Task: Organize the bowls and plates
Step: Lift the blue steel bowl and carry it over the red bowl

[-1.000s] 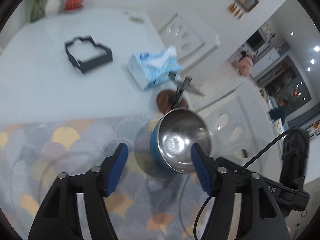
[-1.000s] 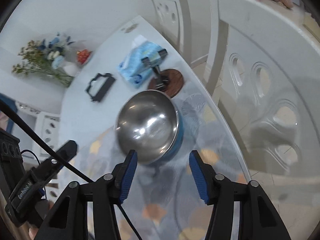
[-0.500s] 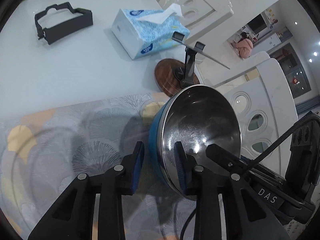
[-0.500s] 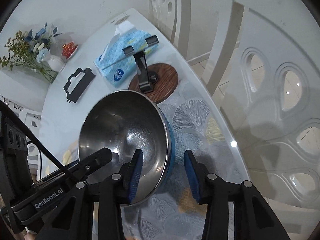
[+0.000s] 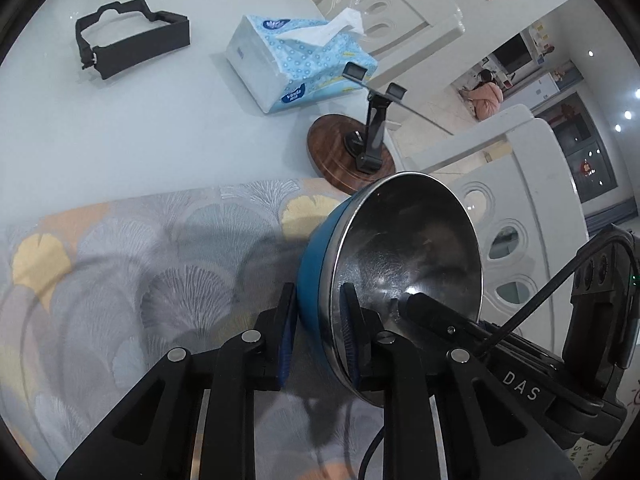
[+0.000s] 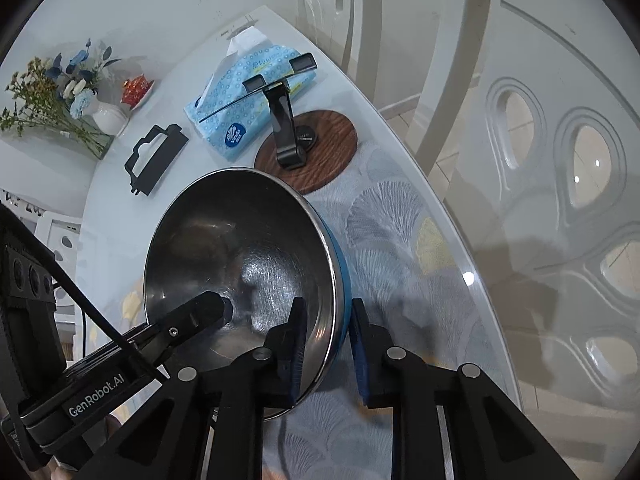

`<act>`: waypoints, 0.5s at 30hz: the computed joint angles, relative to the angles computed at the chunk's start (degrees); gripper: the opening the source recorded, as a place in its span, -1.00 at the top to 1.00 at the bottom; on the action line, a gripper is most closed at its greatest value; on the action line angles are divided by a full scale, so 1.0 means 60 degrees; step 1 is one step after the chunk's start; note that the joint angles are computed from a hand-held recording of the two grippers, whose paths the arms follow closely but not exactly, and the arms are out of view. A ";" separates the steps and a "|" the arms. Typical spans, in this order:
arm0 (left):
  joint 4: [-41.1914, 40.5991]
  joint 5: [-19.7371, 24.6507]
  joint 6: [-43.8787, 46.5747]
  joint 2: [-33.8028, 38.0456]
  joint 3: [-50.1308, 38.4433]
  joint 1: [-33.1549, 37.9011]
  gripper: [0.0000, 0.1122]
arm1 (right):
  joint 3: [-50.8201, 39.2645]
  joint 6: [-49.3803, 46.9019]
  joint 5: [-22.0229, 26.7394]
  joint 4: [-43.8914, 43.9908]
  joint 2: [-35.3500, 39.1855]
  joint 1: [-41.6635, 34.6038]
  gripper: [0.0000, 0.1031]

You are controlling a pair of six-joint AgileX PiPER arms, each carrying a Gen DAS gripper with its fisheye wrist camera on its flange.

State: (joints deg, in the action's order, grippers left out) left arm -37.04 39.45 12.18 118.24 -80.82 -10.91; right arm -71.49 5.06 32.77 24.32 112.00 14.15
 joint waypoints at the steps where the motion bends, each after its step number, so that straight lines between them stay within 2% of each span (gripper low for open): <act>1: 0.0000 -0.0022 0.0005 -0.0105 0.0081 -0.0015 0.68 | 0.0040 0.0144 0.0049 -0.0144 -0.0129 0.0053 0.59; 7: -0.0097 -0.0044 -0.0027 -0.1043 0.0781 0.0047 0.68 | 0.0235 0.0966 0.0350 -0.0872 -0.0935 0.0413 0.59; 10: -0.0313 0.0023 0.0121 -0.1618 0.1227 0.0164 0.68 | 0.0178 0.1769 0.0739 -0.1790 -0.1429 0.0801 0.59; 15: -0.0172 -0.0032 -0.0202 -0.3033 0.1993 0.0110 0.68 | 0.0366 0.2501 0.1152 -0.2461 -0.2525 0.1246 0.59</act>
State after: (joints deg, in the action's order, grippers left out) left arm -38.07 39.26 10.97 100.04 -68.86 -10.25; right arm -69.29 20.06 39.68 9.55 96.85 21.62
